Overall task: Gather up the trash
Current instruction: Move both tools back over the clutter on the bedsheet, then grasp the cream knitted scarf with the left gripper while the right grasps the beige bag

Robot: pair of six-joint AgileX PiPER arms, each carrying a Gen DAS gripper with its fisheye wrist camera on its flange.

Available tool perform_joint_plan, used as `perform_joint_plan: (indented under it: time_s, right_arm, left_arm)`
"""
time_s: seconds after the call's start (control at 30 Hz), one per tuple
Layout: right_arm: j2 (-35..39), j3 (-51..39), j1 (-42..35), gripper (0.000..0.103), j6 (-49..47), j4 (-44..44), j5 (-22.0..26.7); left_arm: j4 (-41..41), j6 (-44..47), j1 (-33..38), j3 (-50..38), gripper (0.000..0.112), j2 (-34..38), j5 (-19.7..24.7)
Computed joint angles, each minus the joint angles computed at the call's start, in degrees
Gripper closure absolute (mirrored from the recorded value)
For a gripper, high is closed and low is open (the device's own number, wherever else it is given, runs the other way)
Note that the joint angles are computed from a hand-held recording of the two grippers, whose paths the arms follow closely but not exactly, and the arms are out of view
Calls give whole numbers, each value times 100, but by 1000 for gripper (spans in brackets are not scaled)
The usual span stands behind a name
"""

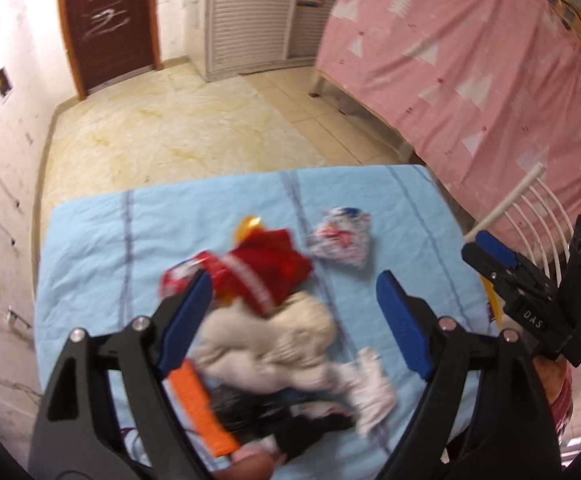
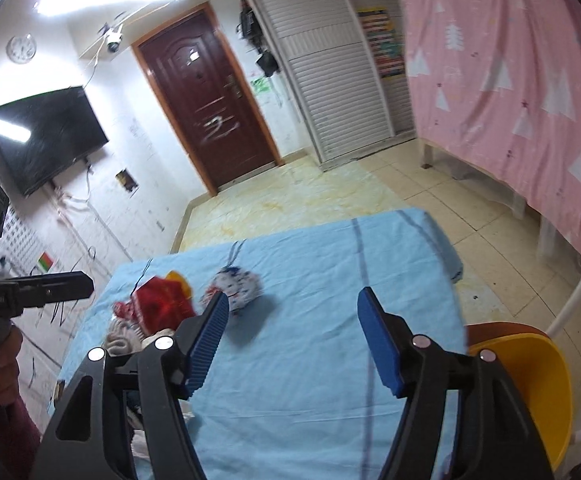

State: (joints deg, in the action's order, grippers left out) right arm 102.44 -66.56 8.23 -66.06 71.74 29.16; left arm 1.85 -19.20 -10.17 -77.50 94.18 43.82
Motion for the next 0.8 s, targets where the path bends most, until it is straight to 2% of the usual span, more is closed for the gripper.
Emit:
perform_joint_plan:
  time_s: [0.23, 0.4, 0.8]
  right_arm:
    - [-6, -2, 540, 42, 274, -269, -116]
    - [42, -40, 841, 42, 546, -571, -192]
    - [148, -95, 1381, 42, 1142, -1416, -295]
  left_arm:
    - [-341, 319, 512, 987, 32, -638, -321]
    - [-1019, 904, 787, 1275, 32, -691, -445]
    - [-2156, 1909, 1022, 1061, 28, 208, -432]
